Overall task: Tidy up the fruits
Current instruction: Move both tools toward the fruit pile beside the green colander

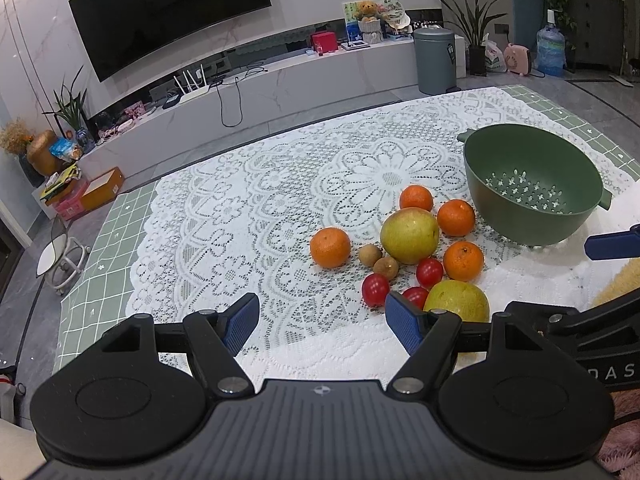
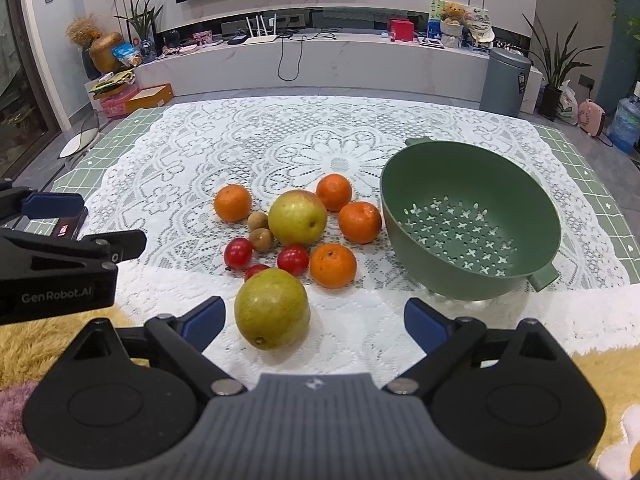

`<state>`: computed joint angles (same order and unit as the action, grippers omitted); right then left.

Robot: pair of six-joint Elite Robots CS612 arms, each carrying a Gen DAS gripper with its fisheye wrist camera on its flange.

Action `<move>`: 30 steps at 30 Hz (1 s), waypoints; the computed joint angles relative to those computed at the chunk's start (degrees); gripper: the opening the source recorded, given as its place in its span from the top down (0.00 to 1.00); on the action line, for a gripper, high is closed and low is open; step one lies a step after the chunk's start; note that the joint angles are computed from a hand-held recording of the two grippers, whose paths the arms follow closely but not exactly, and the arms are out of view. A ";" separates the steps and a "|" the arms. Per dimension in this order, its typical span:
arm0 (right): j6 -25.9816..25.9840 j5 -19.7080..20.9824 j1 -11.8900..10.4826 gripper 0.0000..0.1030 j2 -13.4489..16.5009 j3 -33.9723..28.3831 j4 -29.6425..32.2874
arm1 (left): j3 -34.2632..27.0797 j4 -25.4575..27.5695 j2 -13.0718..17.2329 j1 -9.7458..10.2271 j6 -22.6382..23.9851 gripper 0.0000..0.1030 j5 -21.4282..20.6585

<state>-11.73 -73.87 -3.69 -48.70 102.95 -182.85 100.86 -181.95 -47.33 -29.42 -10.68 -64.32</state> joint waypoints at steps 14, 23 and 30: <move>-2.63 1.57 0.80 0.20 0.73 -1.26 2.21 | -1.03 2.20 0.29 0.50 0.58 0.18 -1.07; -2.76 1.61 0.77 0.20 0.91 -1.64 2.98 | -1.27 2.49 0.43 0.69 0.72 0.18 -1.73; -3.60 1.73 1.00 0.25 1.36 -2.32 4.53 | -1.53 2.82 0.52 0.89 1.45 0.19 -3.27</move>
